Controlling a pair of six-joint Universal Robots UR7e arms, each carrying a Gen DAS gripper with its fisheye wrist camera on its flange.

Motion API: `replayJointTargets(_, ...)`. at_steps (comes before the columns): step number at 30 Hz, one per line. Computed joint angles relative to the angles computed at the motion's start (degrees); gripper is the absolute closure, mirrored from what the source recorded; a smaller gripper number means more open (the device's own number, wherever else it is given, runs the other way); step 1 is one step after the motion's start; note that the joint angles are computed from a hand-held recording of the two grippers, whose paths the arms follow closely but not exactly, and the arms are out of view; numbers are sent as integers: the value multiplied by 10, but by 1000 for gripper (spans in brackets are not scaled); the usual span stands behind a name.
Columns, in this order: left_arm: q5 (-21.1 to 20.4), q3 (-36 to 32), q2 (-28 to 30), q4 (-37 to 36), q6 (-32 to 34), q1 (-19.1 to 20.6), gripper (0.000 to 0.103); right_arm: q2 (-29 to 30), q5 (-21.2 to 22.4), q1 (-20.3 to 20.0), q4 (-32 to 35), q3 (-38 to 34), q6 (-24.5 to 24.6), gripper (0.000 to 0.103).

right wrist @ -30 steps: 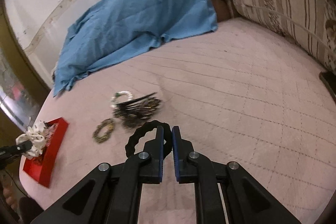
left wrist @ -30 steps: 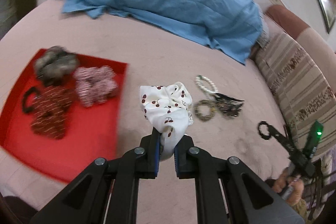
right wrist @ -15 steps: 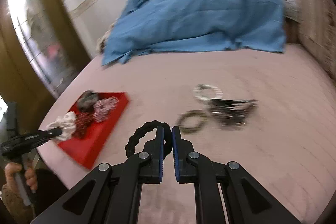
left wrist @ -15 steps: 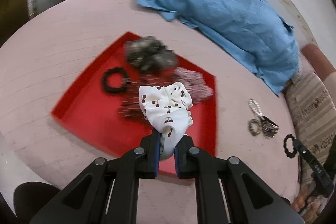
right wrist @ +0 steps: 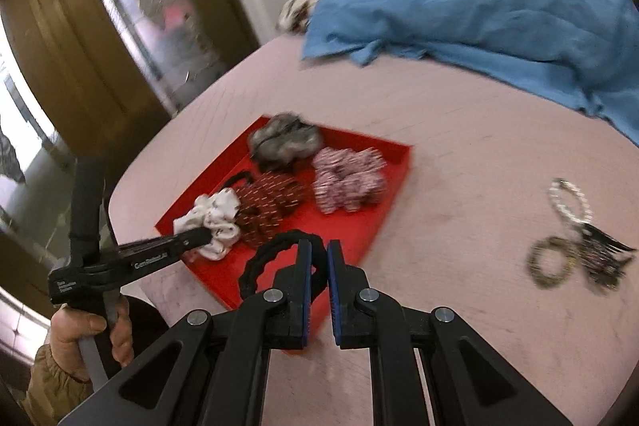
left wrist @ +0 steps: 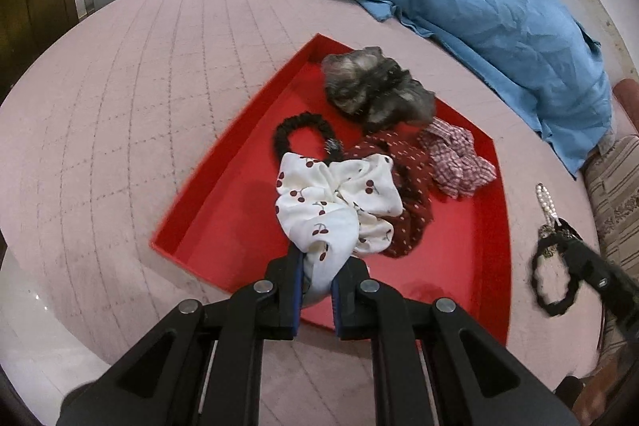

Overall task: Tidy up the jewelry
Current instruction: 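Carry white scrunchie and black hair tie over the red tray and lower them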

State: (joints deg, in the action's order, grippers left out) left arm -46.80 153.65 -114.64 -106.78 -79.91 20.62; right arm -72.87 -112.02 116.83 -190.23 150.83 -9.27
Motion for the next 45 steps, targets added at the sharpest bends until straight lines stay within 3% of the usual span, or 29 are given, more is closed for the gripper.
replayJointTargets(5,21,15,-26,-15,23,2,92,96,-8,13,-3,-37,8,95)
replayJointTargets(12,36,36,-82,-35,48,-1,88,161,-22,21,-6,-63,11,95)
replayJointTargets(17,50,46,-117,-27,38,-17,65,194,-20,30,4,-80,13,95)
replayJointTargets(21,62,52,-148,-14,29,-35,60,214,-23,44,5,-90,10,94)
replayJointTargets(25,82,54,-197,45,-10,-70,51,226,-23,53,-2,-95,13,92)
replayJointTargets(32,100,52,-215,101,-60,-98,42,201,-23,67,-15,-83,7,92)
replayJointTargets(34,101,51,-210,103,-65,-100,41,184,-22,69,-16,-74,10,88)
replayJointTargets(36,100,51,-205,106,-67,-101,40,162,-23,69,-24,-59,8,73)
replayJointTargets(38,99,48,-192,115,-77,-105,40,141,-28,68,-37,-40,4,68)
replayJointTargets(45,91,44,-141,117,-90,-110,39,47,-58,42,-62,38,-8,66)
